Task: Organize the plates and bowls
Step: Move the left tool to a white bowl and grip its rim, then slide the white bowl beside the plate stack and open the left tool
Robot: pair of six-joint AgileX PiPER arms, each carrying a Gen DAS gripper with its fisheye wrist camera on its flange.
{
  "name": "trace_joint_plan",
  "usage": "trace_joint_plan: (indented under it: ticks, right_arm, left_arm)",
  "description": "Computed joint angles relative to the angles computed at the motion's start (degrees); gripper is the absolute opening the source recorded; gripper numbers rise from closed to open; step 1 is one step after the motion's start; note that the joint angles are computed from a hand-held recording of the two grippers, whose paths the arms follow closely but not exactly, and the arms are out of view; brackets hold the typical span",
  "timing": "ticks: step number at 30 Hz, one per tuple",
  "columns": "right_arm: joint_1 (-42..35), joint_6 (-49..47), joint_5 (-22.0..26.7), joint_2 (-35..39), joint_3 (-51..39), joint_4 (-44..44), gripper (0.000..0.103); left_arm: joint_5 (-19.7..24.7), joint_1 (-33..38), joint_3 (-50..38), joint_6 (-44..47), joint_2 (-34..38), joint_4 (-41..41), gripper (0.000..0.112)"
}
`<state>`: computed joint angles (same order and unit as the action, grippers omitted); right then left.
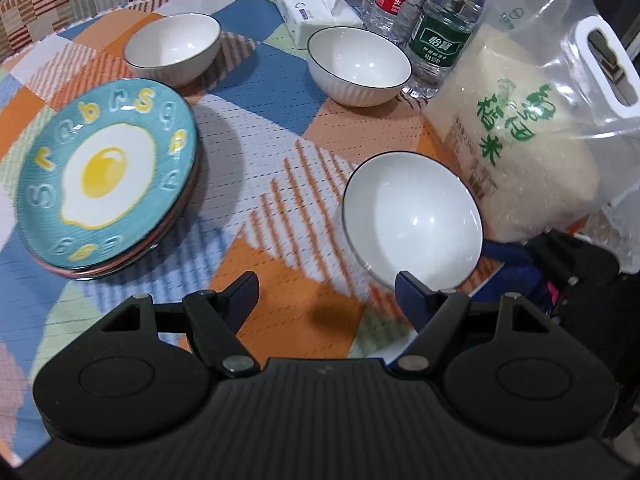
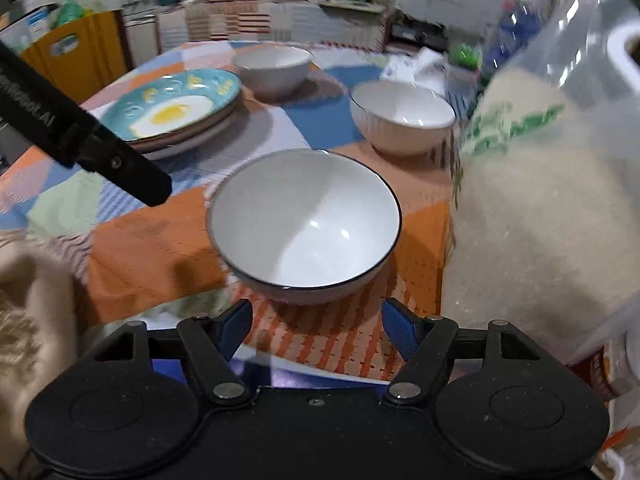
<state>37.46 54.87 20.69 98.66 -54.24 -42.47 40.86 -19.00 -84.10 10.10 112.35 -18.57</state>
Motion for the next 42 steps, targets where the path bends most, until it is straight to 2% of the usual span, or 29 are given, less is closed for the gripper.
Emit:
trace_joint_plan:
  ticks: [4, 6, 10, 14, 17, 18, 19, 23, 26, 29, 33, 35, 42]
  right_arm:
    - [-1.3, 0.4, -3.5, 2.8, -0.7, -0.4, 0.076]
    - [-1.0, 4.4, -5.0, 4.0, -0.6, -5.4, 0.076]
    - [-0.9, 4.3, -4.5, 6.5, -2.5, -6.4, 0.077]
    - [-2.5, -7.2, -4.7, 8.2, -5.0, 4.5, 0.079]
    - [-2.9, -11.9, -4.3, 8.5, -6.0, 8.3, 0.081]
    - [-2.9, -13.7, -3.5, 8.8, -6.7, 10.1, 0.081]
    - [-3.0, -15.6, -3.0, 9.0, -7.3, 11.9, 0.081]
    - [-3.1, -21.4, -3.0, 9.6, -8.5, 15.7, 0.081]
    - [-2.5, -23.5, -2.3, 10.3, -10.0, 15.6, 0.081]
    - [-2.3, -28.0, -2.3, 10.9, -11.9, 19.2, 0.081]
    - [-2.3, -36.0, -3.5, 12.0, -14.8, 26.5, 0.081]
    - [-1.7, -36.6, -4.7, 12.5, -15.5, 26.4, 0.081]
    - [-2.3, -46.9, -4.4, 18.0, -22.9, 34.7, 0.081]
  left_arm:
    - [-2.2, -0.7, -1.4, -2.8, 3.3, -1.0, 0.074]
    - [-2.3, -0.9, -2.5, -2.9, 5.0, -1.6, 0.074]
    - [-3.4, -1.6, -4.0, -3.3, 7.8, -1.4, 0.073]
    - [-2.8, -1.9, -6.5, -3.4, 10.2, -1.8, 0.068]
    - [-1.2, -1.5, -7.9, -0.5, 11.4, -5.3, 0.037]
    - [-0.3, -1.3, -8.3, 1.0, 11.8, -6.9, 0.022]
    - [-0.2, -1.3, -7.9, 1.5, 11.5, -7.9, 0.02]
    - [-2.3, -2.7, -5.4, -2.2, 9.7, -3.1, 0.02]
    - [-3.1, -1.5, -3.6, -2.3, 8.2, -3.1, 0.02]
    - [-2.9, 0.6, -2.1, -1.2, 6.3, -4.5, 0.02]
    - [-3.0, 3.9, 0.0, 1.3, 3.9, -7.4, 0.02]
    - [-3.6, 5.0, 0.7, 2.0, 3.3, -7.9, 0.02]
    - [-2.8, 7.6, -2.4, 3.2, 6.8, -10.1, 0.02]
